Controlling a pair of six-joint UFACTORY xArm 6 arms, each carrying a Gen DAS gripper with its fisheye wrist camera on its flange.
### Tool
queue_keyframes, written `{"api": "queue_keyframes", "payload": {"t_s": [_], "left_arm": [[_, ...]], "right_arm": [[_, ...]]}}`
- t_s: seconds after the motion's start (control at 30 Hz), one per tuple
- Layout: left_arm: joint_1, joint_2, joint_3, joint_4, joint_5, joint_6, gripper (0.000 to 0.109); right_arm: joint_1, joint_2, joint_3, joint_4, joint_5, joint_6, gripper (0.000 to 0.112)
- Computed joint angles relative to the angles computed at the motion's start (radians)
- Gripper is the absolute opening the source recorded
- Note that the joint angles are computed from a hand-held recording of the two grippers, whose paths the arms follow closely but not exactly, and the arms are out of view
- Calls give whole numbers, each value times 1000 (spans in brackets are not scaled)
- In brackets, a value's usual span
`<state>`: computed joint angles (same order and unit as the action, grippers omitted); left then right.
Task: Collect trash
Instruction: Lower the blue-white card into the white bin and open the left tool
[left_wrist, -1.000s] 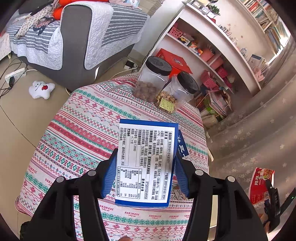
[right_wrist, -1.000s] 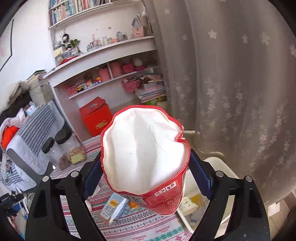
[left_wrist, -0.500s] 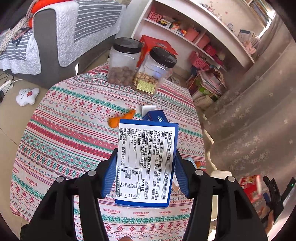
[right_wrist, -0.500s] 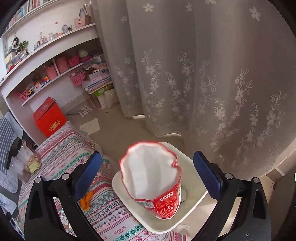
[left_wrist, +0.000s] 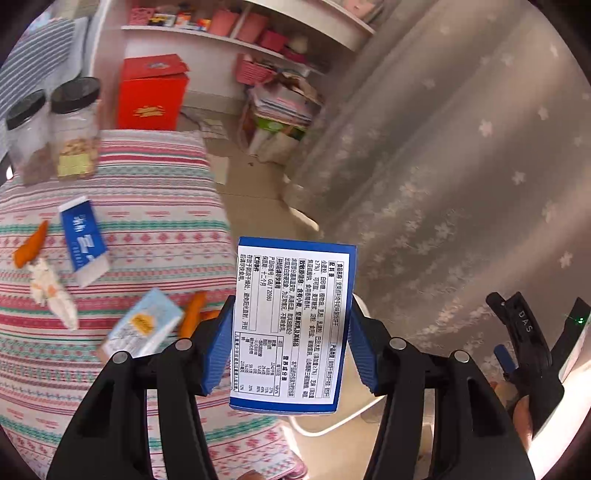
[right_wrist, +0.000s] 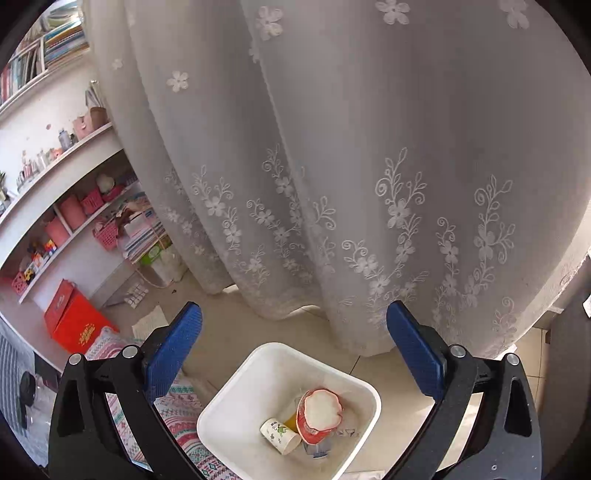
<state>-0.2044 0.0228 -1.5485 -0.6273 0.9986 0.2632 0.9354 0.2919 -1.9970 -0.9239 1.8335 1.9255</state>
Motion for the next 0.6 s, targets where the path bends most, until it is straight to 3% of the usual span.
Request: {"api": "queue_keyframes", "payload": {"t_s": [0.17, 0.23, 0.3, 0.47, 0.6], "left_arm": [[-134, 48, -47, -2, 5, -12, 57], [-160, 66, -70, 8, 37, -22, 69], [-176, 58, -59, 30, 30, -21, 70], [-161, 43, -44, 161, -20, -62, 72], [-117, 42, -52, 270, -59, -105, 74]], "right_arm": [[0, -60, 67, -10, 11, 22, 96], [2, -65, 71, -18, 34, 14, 96], [1, -78, 88, -16, 28, 22, 96], [-19, -85, 106, 20, -56, 28, 96], [-30, -16, 25, 38, -125, -43, 96]]}}
